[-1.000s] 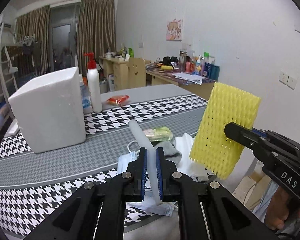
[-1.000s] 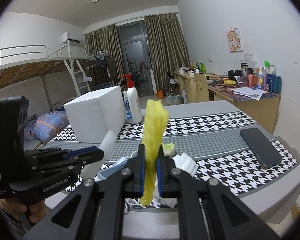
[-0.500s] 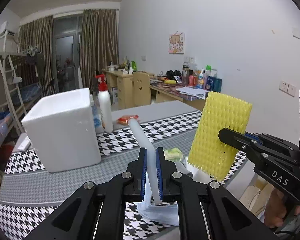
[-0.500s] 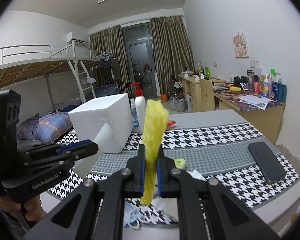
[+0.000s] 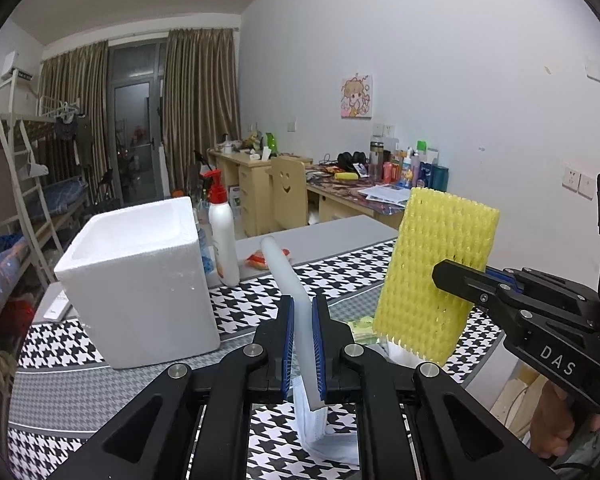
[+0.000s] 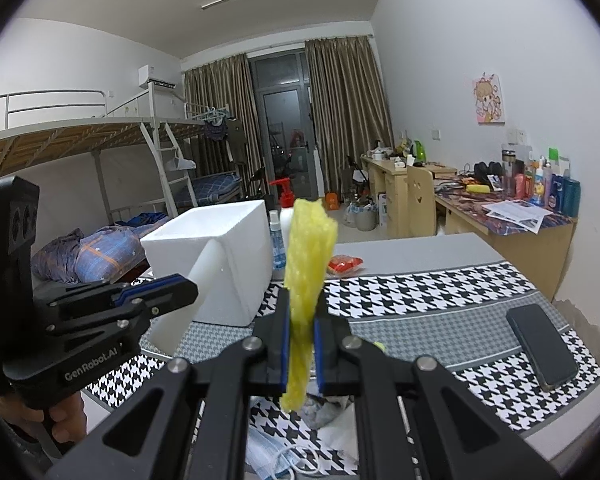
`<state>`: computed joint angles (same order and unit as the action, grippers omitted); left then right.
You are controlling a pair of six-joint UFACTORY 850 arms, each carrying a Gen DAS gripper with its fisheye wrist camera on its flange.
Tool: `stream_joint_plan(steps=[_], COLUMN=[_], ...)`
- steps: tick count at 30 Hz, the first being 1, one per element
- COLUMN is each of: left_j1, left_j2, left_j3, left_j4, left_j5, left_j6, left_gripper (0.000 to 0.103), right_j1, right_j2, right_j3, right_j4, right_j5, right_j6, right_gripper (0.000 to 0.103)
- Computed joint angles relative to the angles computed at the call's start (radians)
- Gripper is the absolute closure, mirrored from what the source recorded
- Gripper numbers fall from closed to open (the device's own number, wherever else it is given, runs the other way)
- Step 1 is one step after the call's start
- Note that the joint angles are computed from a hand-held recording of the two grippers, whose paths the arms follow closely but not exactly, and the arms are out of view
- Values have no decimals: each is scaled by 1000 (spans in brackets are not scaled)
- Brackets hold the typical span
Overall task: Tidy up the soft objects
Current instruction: 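Carry the white tube and yellow sleeve toward the white foam box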
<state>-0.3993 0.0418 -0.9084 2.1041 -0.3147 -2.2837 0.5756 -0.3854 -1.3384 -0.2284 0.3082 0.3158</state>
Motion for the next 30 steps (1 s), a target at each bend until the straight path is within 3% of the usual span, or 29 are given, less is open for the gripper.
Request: stream_joint_plan(steps=[14, 18, 30], left_j1=[82, 88, 97], left_j2=[13, -3, -47], left_j3=[-18, -39, -108], left_j4=[190, 147, 127], left_j5=[92, 88, 73], left_j6=[-122, -73, -61], left_gripper=[93, 93, 93], right_j1=[40, 42, 31], right_j2=[-35, -49, -71], right_j3=[-72, -97, -144], right_j4=[275, 342, 187], right_j5=[-39, -51, -61], right_j6=[-239, -305, -160], right_gripper=[91, 91, 90])
